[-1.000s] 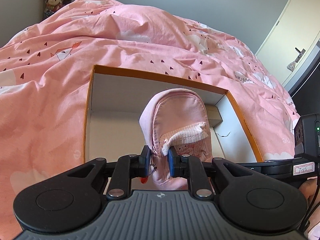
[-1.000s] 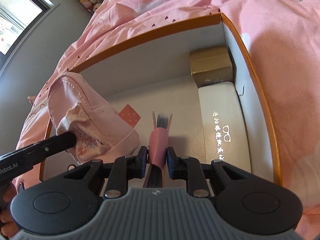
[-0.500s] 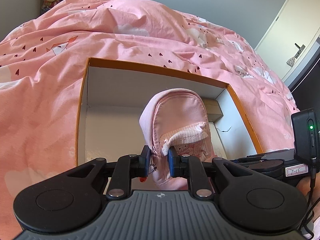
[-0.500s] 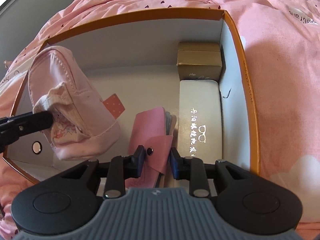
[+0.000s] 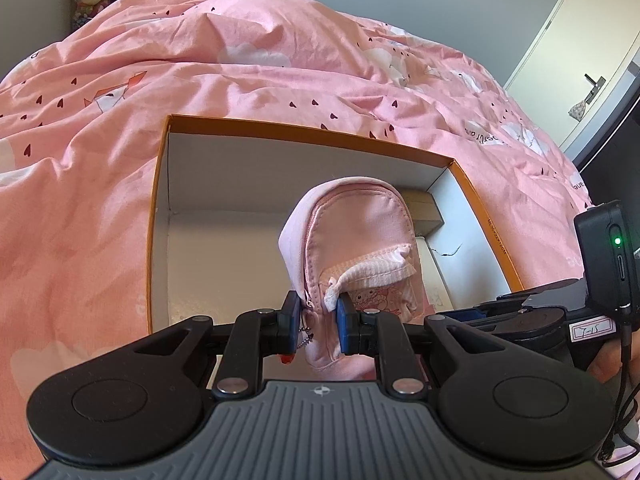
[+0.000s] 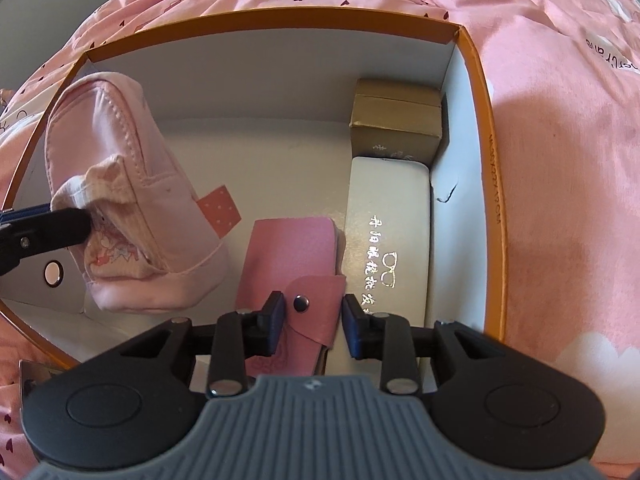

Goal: Organize objects
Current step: 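Lower the wallet into the box and open the right gripper while the left lowers the pouch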

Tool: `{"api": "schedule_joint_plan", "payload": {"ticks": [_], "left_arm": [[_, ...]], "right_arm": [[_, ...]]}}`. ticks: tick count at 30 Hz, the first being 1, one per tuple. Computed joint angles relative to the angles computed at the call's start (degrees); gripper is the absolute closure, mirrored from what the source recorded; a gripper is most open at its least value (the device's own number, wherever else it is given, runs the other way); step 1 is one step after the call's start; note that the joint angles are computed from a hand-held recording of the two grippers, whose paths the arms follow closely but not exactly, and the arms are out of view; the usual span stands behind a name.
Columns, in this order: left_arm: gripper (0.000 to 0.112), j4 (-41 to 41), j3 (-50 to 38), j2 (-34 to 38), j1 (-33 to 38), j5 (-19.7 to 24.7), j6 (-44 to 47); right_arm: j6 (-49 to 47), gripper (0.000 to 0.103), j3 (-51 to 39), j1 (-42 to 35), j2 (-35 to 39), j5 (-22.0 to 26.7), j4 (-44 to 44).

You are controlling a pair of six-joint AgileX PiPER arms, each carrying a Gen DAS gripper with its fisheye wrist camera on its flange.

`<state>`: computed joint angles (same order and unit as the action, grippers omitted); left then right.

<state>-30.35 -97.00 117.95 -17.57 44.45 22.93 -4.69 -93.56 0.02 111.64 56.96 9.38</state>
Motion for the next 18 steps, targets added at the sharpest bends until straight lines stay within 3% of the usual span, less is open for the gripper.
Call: {"api": "schedule_joint_plan", "payload": {"ticks": [18], "left_arm": [[0.092,3.9,-4.9,2.6,-0.6,3.6,-1.9]], "right_arm": [[-4.6,0.067,-6.7,-1.4,4.3,5.7,3.0]]}}
